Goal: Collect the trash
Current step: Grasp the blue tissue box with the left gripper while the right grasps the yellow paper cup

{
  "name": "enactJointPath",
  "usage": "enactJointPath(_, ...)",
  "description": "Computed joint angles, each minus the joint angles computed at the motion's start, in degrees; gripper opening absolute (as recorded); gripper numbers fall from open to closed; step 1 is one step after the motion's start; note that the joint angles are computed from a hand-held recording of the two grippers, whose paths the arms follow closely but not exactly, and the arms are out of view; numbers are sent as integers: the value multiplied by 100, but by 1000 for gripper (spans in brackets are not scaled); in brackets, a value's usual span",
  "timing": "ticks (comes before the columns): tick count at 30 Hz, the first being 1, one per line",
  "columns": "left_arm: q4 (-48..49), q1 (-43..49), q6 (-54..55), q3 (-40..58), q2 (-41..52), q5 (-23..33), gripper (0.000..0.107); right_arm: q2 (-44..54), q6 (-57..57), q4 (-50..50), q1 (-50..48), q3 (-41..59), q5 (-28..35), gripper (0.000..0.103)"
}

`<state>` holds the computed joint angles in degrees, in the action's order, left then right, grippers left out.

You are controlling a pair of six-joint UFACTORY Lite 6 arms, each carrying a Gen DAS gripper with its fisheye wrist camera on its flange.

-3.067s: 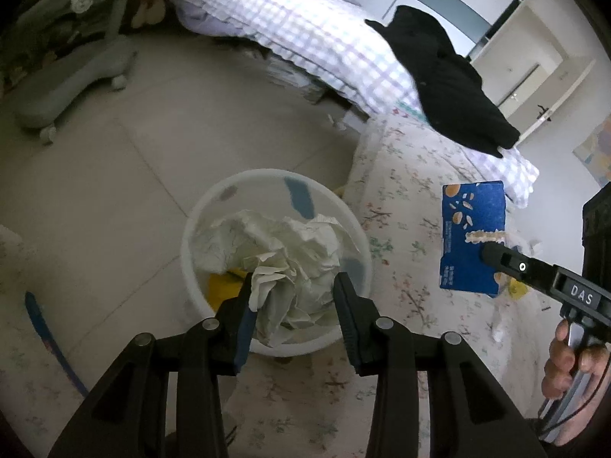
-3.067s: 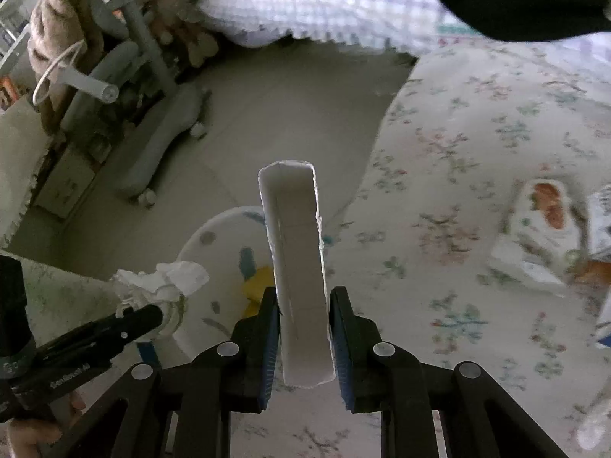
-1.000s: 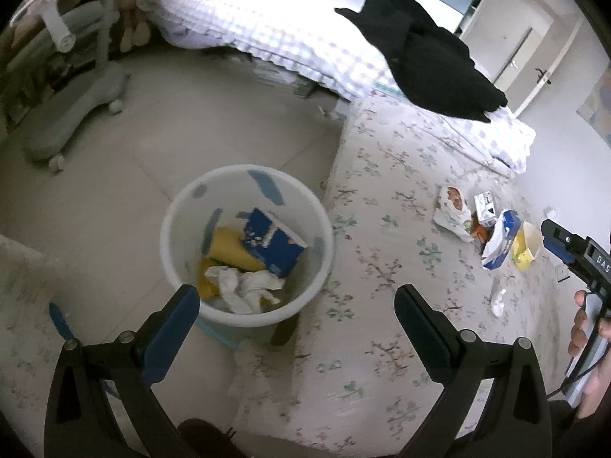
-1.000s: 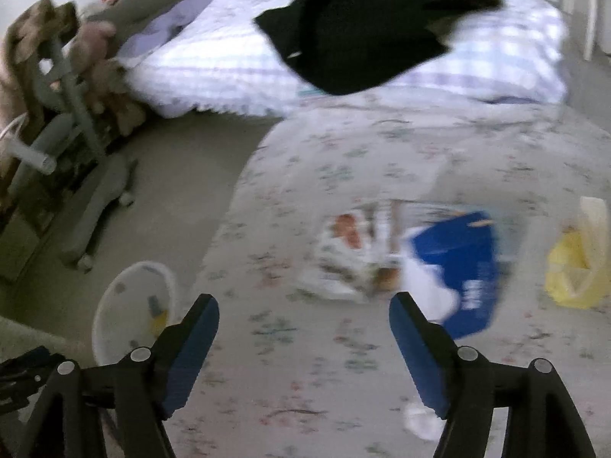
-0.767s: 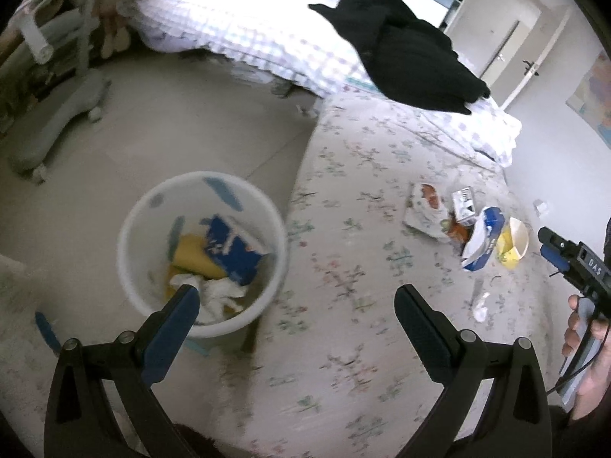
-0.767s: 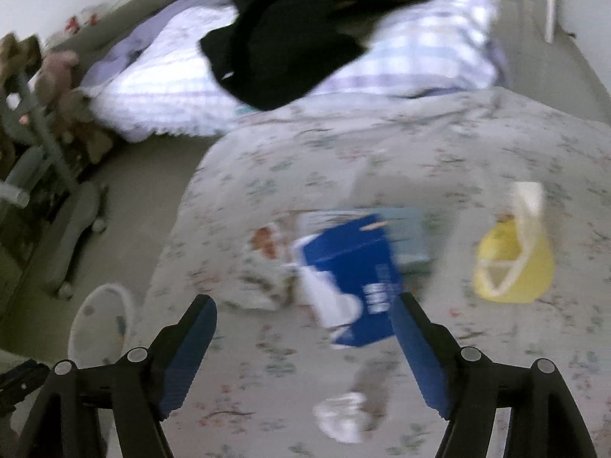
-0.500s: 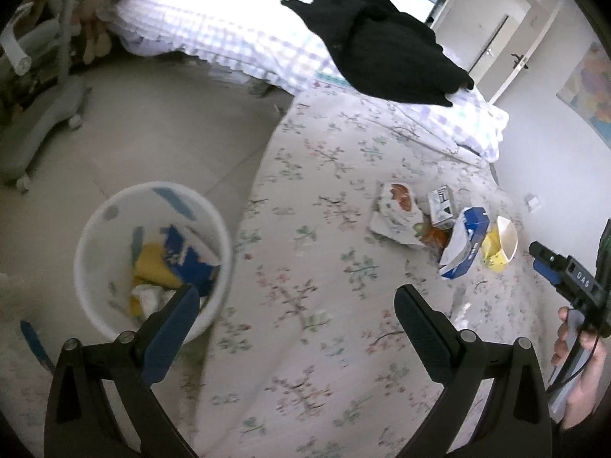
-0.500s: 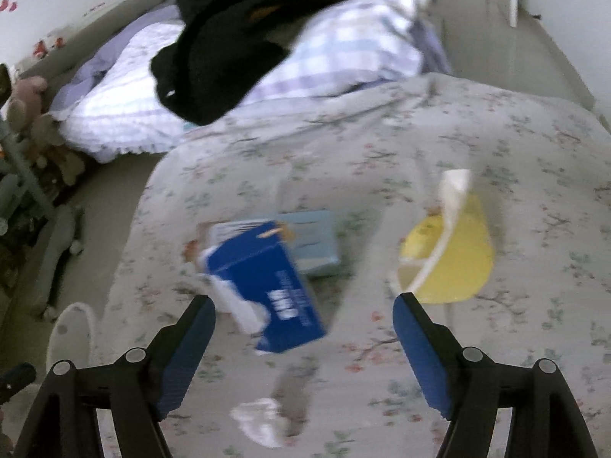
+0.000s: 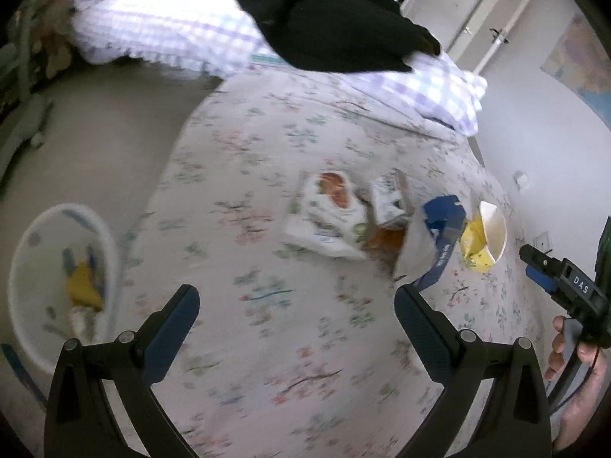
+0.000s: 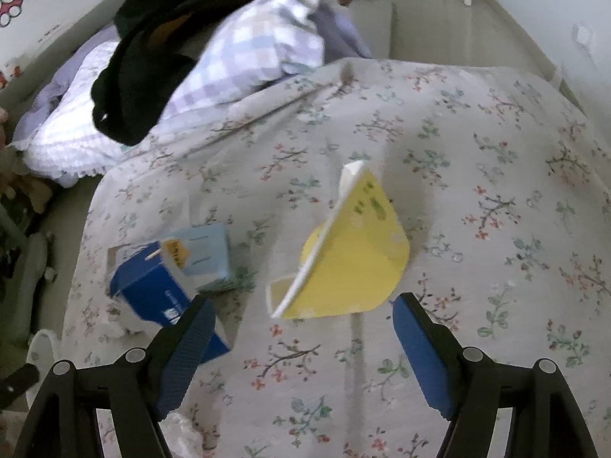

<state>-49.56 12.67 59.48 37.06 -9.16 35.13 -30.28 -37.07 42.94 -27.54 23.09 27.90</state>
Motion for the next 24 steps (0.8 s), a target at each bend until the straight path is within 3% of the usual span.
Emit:
enactJointPath(5, -608, -1606, -530, -242, 179, -1132, 103, 465, -222, 158, -201, 45, -291, 81)
enactJointPath(9, -1589, -2424, -87, -256, 437, -1706, 103, 902, -896, 807, -502, 149, -317, 81)
enactJointPath(15, -3060, -2761, 874, -268, 745, -1811, 102, 1686, -2408, 2407, -964, 307, 115, 81)
enactJointPath(20, -3955, -3011, 1619, -320, 774, -1863, 102, 2203, -2895, 3062, -955, 470, 304, 81)
enactJointPath(22, -4399, -3148, 1990, -328, 821, -1904, 103, 2410, -3034, 3146, -932, 535, 287, 77)
enactJointPath(24, -4836, -3289, 2345, -303, 906, -1972, 102, 2727, -3144, 3141, -1071, 654, 454, 67)
